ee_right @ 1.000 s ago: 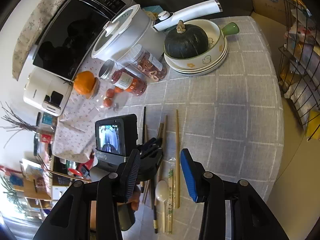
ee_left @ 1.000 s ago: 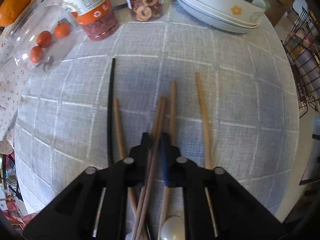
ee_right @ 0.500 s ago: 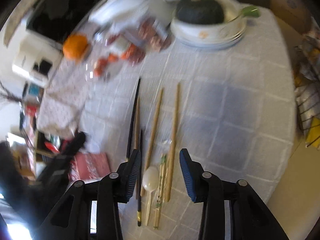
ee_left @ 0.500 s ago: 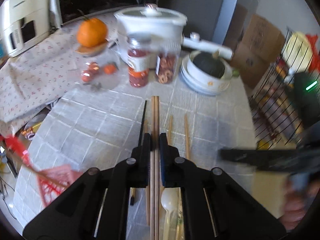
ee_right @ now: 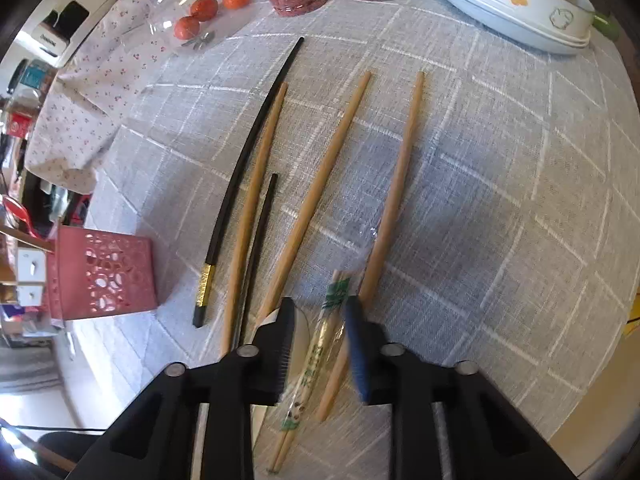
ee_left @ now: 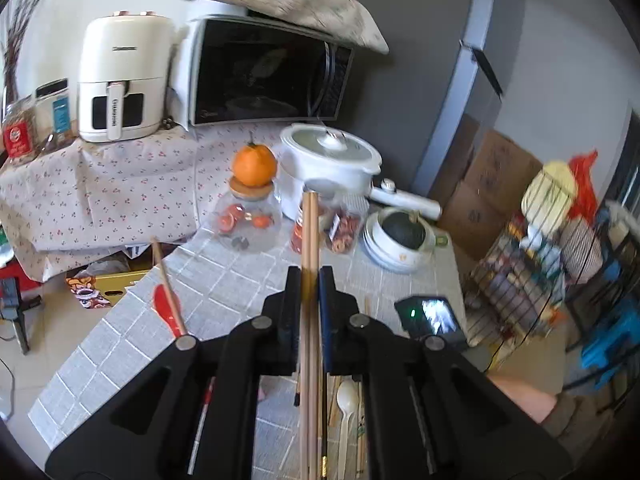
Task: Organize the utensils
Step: 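Carry the wooden chopsticks with the left tool while the right tool grasps a wrapped chopstick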
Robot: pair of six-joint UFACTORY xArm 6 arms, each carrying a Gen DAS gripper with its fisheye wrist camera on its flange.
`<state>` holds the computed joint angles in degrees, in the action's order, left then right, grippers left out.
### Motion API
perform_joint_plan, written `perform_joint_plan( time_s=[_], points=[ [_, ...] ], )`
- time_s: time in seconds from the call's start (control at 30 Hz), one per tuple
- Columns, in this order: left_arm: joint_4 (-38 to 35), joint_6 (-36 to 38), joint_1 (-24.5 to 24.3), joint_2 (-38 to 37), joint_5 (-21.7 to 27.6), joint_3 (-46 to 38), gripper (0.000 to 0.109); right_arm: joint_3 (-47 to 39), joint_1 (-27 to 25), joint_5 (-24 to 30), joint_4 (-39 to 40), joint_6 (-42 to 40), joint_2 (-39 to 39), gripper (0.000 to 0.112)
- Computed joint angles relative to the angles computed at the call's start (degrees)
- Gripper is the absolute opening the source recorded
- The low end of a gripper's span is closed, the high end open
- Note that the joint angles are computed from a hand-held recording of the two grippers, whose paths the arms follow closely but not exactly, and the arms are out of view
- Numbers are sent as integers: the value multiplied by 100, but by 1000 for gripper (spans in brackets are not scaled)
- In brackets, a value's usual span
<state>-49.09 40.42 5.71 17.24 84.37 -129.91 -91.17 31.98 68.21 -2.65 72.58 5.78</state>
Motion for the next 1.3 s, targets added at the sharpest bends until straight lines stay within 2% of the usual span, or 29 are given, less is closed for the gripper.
perform_joint_plan(
  time_s=[0.17, 0.2, 0.23, 0.3, 0.43, 0.6, 0.8, 0.97, 1.1, 1.3],
  points=[
    [-59, -71, 123, 69, 25, -27, 10, -365, 21, 325, -116, -56, 302, 22],
    [-66, -30, 126, 4, -45, 83, 10, -548, 49, 482, -180, -100, 409, 20],
    [-89, -5, 142, -18, -76, 121, 10, -677, 75, 620, -244, -108, 484, 11],
    [-169, 51, 174, -102, -198, 267, 10, -677, 84, 575, -313, -44, 456, 5],
    [-308, 218, 224, -213, -507, 484, 10, -944, 263, 728, -961, 189, 310, 5],
    [-381, 422, 197, -380, -1119, 887, 10, -1801, 670, 1005, -1985, 73, 553, 5],
    [-549, 622, 70, -579, -1935, 1371, 10, -2657, 1104, 986, -3352, -104, 949, 5],
    [-615, 759, -33, -695, -2365, 1683, 10, -3120, 1265, 1034, -3885, -351, 1200, 4],
    [-808, 1074, -132, -889, -2769, 2061, 10, -3160, 1357, 1031, -4064, -380, 1184, 4],
    [-1243, 1610, -263, -1050, -3337, 2468, 10, -2877, 1499, 528, -4657, -114, 975, 4]
  ],
)
